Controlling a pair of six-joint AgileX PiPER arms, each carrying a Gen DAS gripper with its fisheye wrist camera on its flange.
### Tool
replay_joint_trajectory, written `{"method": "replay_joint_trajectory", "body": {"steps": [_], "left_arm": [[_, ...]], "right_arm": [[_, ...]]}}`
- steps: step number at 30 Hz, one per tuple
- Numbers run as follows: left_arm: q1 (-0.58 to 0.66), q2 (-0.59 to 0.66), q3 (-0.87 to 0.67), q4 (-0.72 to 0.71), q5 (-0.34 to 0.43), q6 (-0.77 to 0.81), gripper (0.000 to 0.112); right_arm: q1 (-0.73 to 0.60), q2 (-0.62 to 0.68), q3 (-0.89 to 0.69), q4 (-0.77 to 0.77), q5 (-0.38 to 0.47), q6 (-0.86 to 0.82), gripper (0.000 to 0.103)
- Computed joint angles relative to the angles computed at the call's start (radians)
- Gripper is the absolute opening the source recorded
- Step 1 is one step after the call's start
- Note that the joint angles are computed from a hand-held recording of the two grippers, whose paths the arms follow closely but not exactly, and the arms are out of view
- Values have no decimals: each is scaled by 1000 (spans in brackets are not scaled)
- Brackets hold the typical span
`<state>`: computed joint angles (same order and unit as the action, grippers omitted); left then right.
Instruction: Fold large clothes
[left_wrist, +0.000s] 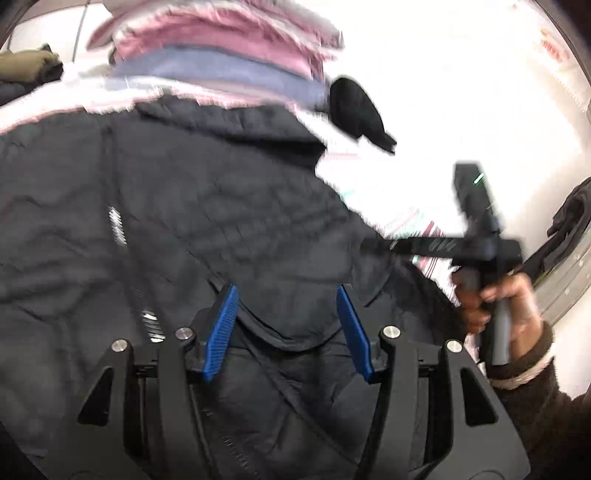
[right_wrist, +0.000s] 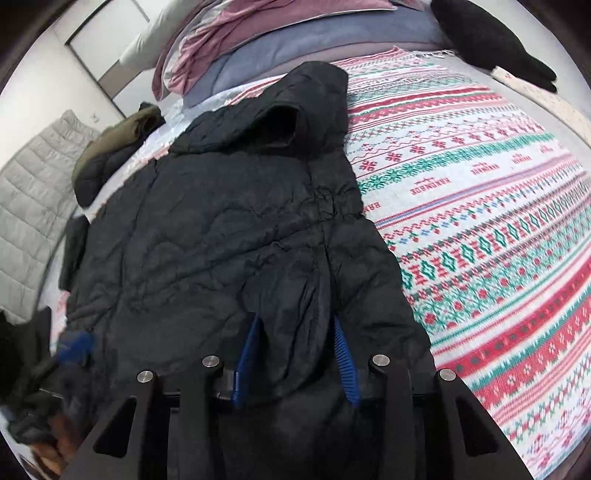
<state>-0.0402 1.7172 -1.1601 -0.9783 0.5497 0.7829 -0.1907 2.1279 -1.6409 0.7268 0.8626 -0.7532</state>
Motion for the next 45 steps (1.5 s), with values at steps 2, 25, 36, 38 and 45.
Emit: {"method": "replay_joint_trajectory", "body": {"steps": [2, 25, 36, 38, 45], "left_arm": [[-53, 58, -50, 184, -6, -173, 57], [91, -208, 98, 732, 28, -707, 86], [524, -213, 21, 715, 168, -740, 87], [592, -179, -20, 681, 191, -705, 87], [832, 12, -201, 498, 192, -507, 87]], "right_arm": [[-44, 10, -9, 90, 67, -49, 38], [176, -268, 283, -94, -332, 163, 70], [446, -191, 176, -238, -367, 432, 71], [482, -180, 174, -271, -381, 458, 71], [603, -121, 127, -538, -410, 645, 71]]}}
